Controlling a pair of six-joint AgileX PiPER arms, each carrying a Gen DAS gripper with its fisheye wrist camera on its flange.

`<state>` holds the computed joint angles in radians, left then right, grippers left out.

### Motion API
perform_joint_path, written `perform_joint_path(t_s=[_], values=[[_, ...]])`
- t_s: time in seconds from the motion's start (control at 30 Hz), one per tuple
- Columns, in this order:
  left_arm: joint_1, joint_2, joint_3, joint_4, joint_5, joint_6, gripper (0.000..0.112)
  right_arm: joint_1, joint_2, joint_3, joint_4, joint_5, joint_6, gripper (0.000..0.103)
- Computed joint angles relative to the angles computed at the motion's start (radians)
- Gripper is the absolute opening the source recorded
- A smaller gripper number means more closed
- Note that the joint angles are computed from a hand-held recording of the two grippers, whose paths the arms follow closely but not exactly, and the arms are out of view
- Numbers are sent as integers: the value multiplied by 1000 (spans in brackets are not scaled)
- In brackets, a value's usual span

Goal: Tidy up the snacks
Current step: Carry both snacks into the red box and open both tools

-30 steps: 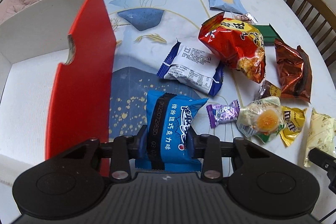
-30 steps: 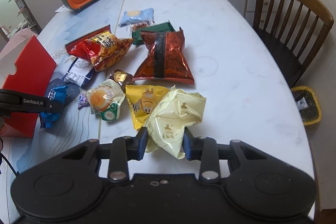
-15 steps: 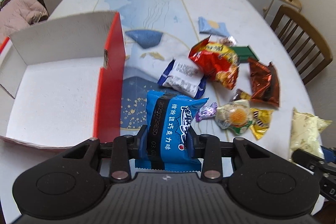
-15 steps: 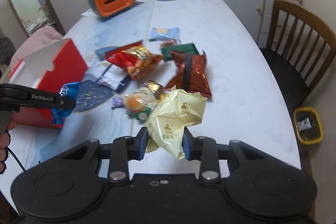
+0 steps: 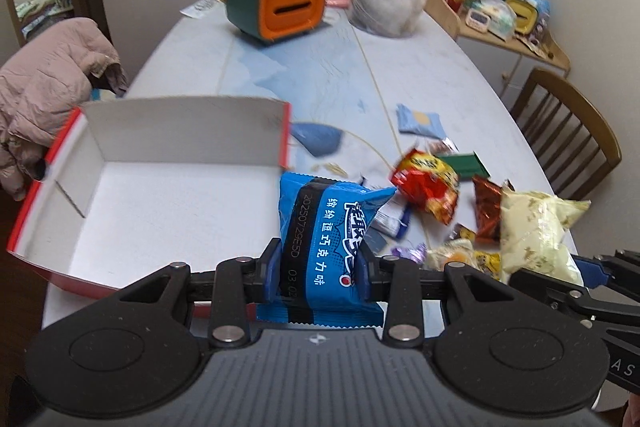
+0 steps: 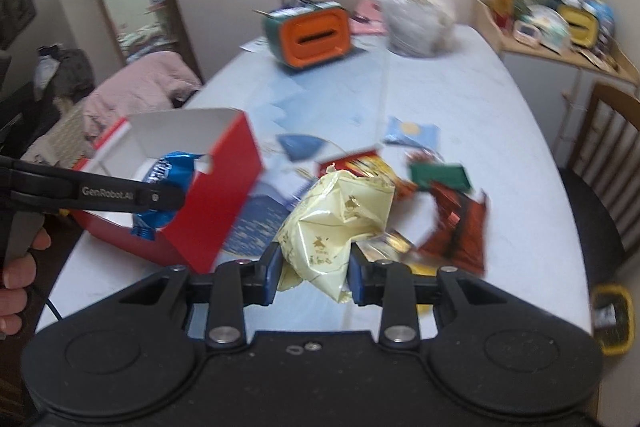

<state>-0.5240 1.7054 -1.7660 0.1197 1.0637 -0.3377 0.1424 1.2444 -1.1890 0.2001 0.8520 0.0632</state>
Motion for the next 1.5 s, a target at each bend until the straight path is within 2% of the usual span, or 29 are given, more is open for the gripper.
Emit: perform_joint_path(t_s=[0.47,0.77,1.03,1.13,1.5], values=[[195,-39,24,-10,-19,105,35,273,263,-308,-123,-45,84,32],[328,24,-4,-39,-7,206,35,349,454,-476,-139,-22,117,32],[412,157,-128,-44,35,288,36,378,639,-672,-141,59,142,32],[430,211,-181,-47,56,324,36,382,715,-765,-113,115,124,32],[439,366,-319,-41,137,386,36,421,903,-996,-117,262,139,33]])
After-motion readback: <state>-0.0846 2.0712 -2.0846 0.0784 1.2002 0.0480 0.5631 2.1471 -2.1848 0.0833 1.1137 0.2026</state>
